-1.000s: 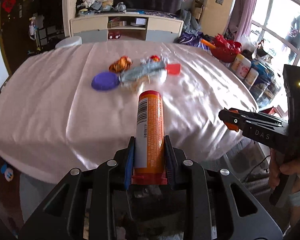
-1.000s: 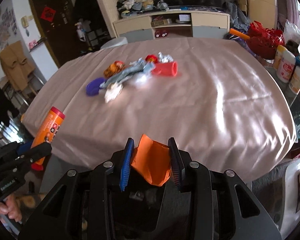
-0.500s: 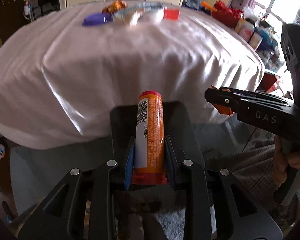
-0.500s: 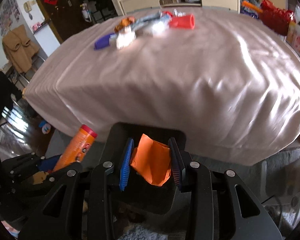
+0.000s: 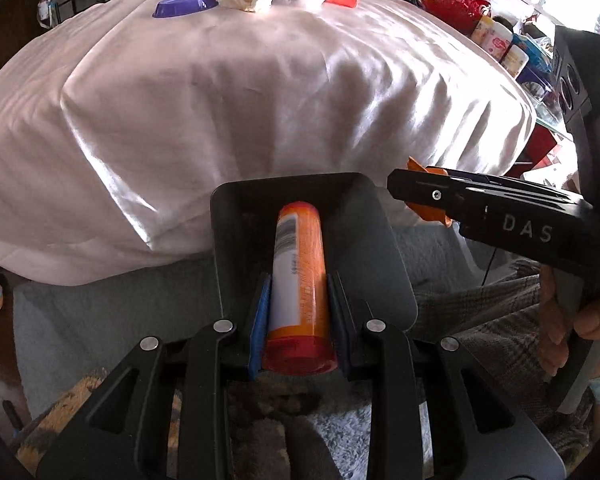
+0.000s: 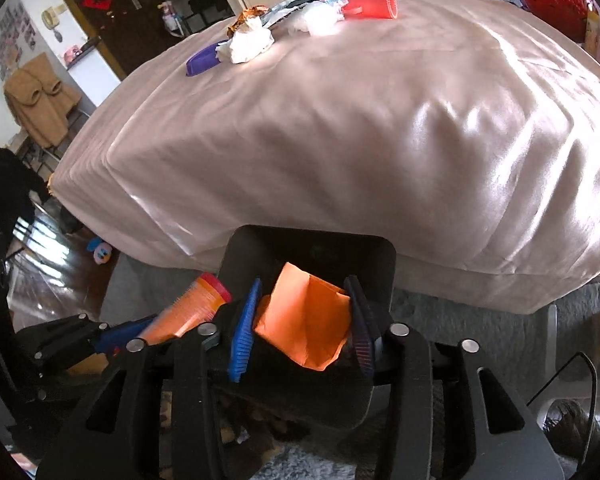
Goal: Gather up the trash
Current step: 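Lower the tube and orange wrapper into the bin and open both tools, then pinch the crumpled tissue with left tool while right tool grasps plastic wrap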
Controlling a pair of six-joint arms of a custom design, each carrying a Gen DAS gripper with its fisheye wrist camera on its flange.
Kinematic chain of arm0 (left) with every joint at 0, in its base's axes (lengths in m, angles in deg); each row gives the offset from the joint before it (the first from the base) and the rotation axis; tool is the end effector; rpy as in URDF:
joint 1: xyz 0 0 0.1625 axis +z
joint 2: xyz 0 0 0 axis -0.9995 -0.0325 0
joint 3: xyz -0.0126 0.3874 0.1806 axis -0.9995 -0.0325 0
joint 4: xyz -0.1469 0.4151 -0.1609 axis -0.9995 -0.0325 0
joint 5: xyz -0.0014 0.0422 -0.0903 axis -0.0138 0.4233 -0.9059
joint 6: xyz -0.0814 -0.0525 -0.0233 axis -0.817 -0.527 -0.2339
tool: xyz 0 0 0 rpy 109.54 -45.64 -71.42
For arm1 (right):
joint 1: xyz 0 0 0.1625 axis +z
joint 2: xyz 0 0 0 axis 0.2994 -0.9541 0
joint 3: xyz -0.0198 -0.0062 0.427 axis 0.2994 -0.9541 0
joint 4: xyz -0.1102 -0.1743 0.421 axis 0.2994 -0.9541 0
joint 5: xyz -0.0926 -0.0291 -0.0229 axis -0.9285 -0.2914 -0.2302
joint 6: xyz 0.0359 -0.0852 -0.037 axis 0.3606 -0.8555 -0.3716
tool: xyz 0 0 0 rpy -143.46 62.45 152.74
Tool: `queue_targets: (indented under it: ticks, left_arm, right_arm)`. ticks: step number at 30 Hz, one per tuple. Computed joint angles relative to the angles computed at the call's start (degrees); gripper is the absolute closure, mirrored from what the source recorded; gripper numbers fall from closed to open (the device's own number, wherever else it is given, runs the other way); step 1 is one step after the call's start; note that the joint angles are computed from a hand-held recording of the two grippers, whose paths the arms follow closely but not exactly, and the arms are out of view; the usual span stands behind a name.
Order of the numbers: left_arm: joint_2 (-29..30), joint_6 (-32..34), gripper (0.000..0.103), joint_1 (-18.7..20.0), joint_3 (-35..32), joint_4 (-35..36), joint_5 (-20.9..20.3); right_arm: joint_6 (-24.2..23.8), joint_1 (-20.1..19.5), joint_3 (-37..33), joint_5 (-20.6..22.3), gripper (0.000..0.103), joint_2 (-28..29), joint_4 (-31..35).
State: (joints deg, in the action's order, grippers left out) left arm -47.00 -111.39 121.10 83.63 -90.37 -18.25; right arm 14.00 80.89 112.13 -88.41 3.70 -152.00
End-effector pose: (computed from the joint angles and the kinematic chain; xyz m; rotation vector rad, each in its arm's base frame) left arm -0.2762 -0.4115 0.0935 0.3983 2.4905 -0.5089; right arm 0.1672 -0.4674 0.2153 0.5087 -2.6589 0.5050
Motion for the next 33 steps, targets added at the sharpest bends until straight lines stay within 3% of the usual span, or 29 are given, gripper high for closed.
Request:
queue_targets:
  ticks: [7, 14, 20, 33]
  left_arm:
    - [-0.1, -0.8, 0.061, -0.2, 0.0, 0.6, 0.5]
    - [-1.2, -2.8, 0.026, -1.1, -1.1, 3.5, 3.7]
    - [-2.4, -3.4, 0.012, -1.3, -3.8, 7.8, 6.8]
    - [-1.0, 1.7, 0.009, 2.1, -12.3, 10.7, 12.7]
  right_arm:
    - [0.5, 0.2, 0.0, -1.1, 0.029, 0.3, -1.4]
    - [1.8, 0.4, -0.7, -2.7, 0.006, -1.3, -1.9]
    - [1.4, 1.6, -3.1, -4.2, 0.005, -2.3, -1.4]
    - [2.8, 3.8, -15.5, -6.5, 0.005, 4.2, 1.5]
